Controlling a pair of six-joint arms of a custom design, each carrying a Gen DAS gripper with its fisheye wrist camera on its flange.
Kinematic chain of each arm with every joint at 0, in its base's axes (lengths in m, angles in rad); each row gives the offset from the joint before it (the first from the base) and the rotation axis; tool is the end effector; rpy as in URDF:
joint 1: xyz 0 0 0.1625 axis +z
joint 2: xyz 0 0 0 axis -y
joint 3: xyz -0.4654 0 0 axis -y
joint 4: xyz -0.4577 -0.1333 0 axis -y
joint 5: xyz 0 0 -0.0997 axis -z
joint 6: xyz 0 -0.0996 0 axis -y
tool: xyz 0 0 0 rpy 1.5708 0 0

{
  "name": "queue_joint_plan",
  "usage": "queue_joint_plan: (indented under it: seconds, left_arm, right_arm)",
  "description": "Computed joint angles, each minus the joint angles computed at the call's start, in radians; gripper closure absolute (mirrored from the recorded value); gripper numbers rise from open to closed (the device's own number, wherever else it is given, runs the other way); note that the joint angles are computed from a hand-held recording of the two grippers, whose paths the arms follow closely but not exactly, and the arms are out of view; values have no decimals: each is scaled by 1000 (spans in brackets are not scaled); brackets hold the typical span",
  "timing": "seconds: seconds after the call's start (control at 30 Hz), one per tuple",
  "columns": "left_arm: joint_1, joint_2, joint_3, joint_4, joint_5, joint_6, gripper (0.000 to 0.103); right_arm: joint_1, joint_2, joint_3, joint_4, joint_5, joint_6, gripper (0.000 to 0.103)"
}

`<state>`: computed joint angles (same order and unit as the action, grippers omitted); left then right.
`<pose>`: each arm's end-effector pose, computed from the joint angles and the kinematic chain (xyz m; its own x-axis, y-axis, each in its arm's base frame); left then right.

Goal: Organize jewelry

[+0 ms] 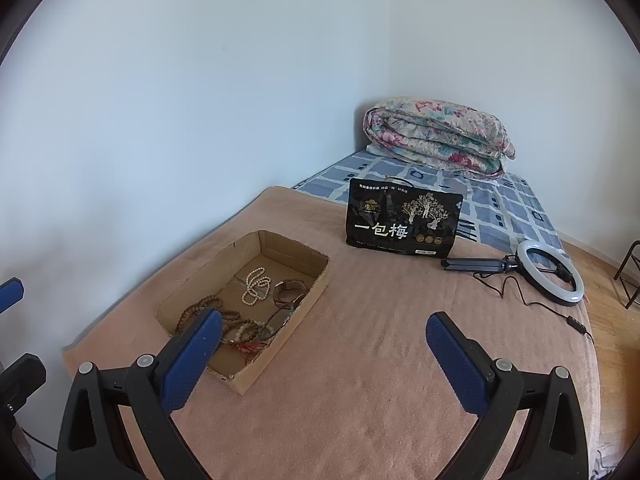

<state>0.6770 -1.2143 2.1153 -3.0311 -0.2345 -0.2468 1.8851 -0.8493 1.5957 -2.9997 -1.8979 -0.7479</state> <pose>-0.2793 -0.5198 0.2731 -0.6926 -0.2676 -0.6698 0.5068 0.4802 -0.7159 0.3376 -0.7107 0.1908 -0.5430 -0.5752 0.6118 -0.8310 0.4730 -0.2928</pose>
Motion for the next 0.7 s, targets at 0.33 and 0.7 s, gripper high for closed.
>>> queue_joint_plan:
  seconds: [0.33,0.7]
  left_arm:
    - [0,3,-4,-12,3,15,0]
    - [0,3,-4,-6,0,12,0]
  right_arm:
    - [2,-1,5,-11,-4,-3,0]
    - [2,0,5,-10,-5,-4,0]
